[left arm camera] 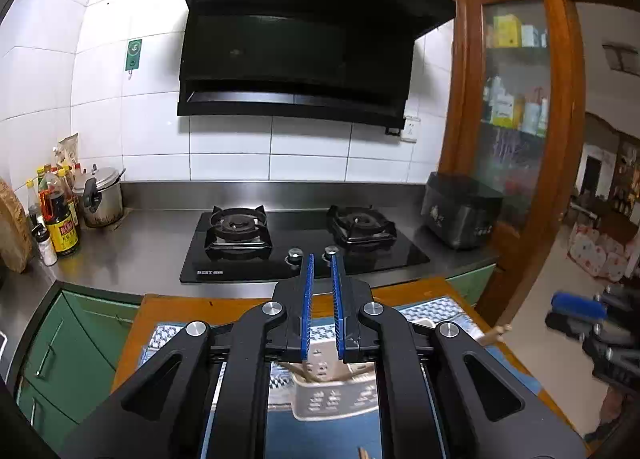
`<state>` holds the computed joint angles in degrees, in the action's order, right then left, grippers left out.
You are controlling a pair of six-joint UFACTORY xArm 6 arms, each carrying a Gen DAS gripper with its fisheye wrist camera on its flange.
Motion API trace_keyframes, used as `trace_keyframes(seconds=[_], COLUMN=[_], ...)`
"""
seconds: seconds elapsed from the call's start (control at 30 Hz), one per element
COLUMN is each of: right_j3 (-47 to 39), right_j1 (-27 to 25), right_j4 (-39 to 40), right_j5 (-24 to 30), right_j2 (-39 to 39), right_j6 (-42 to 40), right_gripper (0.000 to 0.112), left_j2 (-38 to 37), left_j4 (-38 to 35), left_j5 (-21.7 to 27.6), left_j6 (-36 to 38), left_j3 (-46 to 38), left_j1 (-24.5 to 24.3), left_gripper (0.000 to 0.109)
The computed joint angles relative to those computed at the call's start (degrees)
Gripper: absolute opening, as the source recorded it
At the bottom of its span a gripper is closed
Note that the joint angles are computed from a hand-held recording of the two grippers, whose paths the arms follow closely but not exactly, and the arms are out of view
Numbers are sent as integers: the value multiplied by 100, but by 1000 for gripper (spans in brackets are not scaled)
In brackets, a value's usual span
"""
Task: Organize utensils
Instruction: 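Move both open tools back down over the remaining chopsticks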
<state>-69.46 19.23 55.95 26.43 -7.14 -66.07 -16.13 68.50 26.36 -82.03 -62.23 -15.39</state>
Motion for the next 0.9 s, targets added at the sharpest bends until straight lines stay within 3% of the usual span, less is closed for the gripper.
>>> trace_keyframes(seconds=[0.17,0.43,0.53,0.77,0.9], right_j3=[1234,3082,3600,4410,4518], right_j1=[-124,-159,-141,89,179], right_j4=[258,186,22,-273,-258], right_j5=[361,629,664,271,198], right_j2=[-1027,-2150,-2289,-2270,-2078], right_j6=[-216,-169,-39,154,210], right_gripper=[24,24,21,15,12], left_j2=[-859,-2104,-2443,-2708,-2718], left_j4=[68,-191,-347,-615,-773], left_j5=[320,1330,1693,1980,1769], left_j6=[-236,-598,-862,-1546,-1947], left_j3=[793,2201,2710,3503,3863], left_j1=[-451,-1569,-2030,-2640,-2721], left_gripper=[9,9,9,9,9])
